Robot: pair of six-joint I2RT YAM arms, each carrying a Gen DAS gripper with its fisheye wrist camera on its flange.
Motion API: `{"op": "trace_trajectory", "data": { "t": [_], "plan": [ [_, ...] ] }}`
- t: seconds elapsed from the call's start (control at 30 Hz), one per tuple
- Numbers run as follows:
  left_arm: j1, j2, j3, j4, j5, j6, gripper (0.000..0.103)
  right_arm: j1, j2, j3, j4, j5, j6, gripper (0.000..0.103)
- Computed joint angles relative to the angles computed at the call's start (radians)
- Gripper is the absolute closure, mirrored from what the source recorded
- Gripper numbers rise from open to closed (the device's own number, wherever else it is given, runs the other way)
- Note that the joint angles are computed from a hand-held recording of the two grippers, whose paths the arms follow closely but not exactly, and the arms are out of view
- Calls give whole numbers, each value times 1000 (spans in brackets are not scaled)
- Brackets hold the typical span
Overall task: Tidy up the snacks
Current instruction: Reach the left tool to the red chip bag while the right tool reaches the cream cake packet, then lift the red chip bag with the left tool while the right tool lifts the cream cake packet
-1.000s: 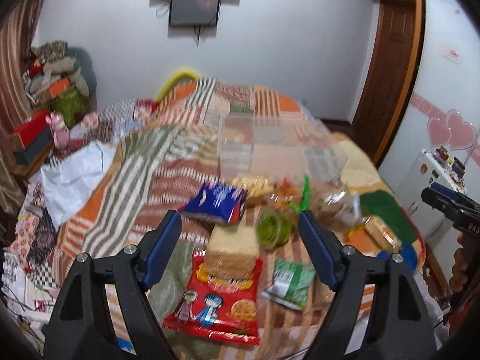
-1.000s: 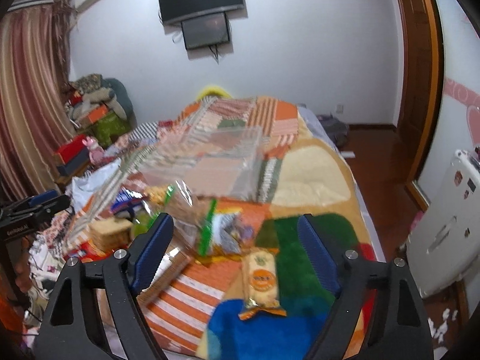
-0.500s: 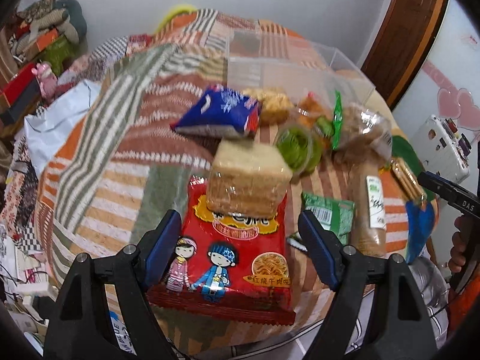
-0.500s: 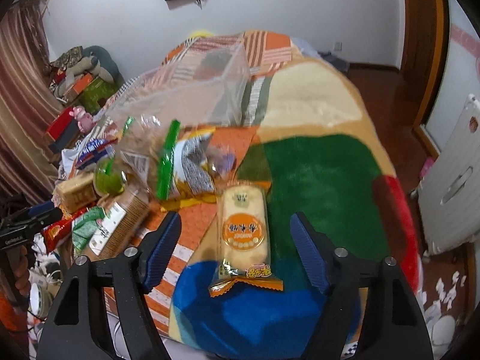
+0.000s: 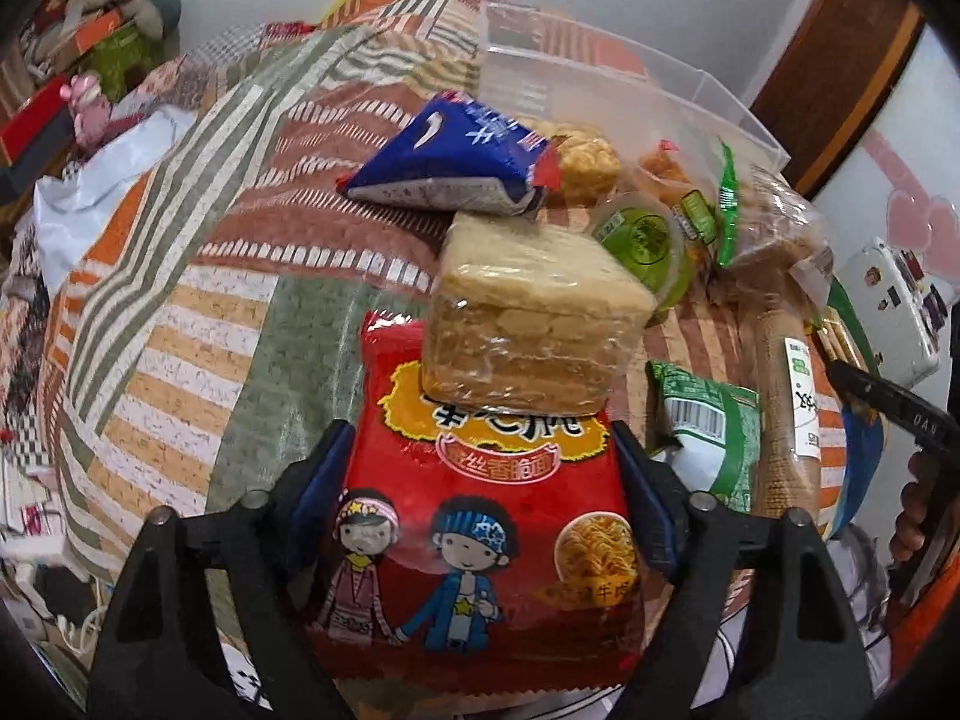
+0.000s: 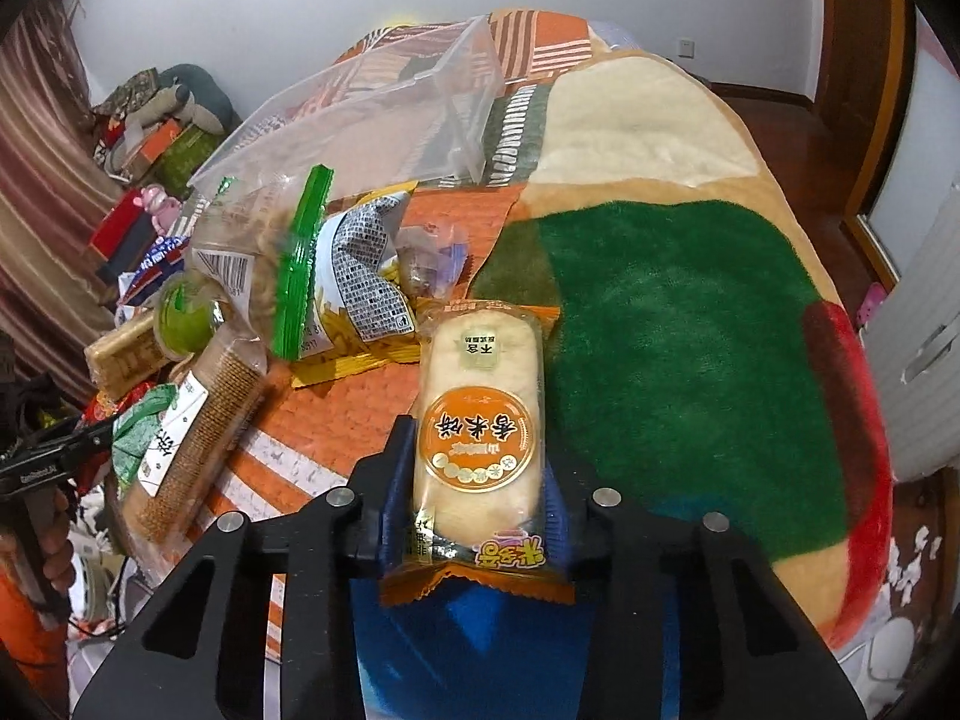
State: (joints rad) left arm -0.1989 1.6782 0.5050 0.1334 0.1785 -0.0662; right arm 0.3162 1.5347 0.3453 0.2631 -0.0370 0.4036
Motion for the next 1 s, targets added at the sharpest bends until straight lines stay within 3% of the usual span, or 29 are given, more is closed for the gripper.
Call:
{"op": "trace_trajectory", "data": {
  "t": [0.1, 0.27, 0.63, 1.0],
  "plan": [
    [-16, -19, -8, 6, -19, 8, 36, -12, -40, -32, 11, -11, -2, 71],
    [-19, -63, -12, -26, 7, -2, 36, -7, -126, -64, -4, -3, -10, 71],
    [-114, -397, -51, -141, -48, -29, 36, 55, -273, -59, -42, 51, 12, 71],
    [-108, -385, 96, -144, -59, -34, 36, 114, -245, 43, 11, 115, -9, 71]
  ]
}}
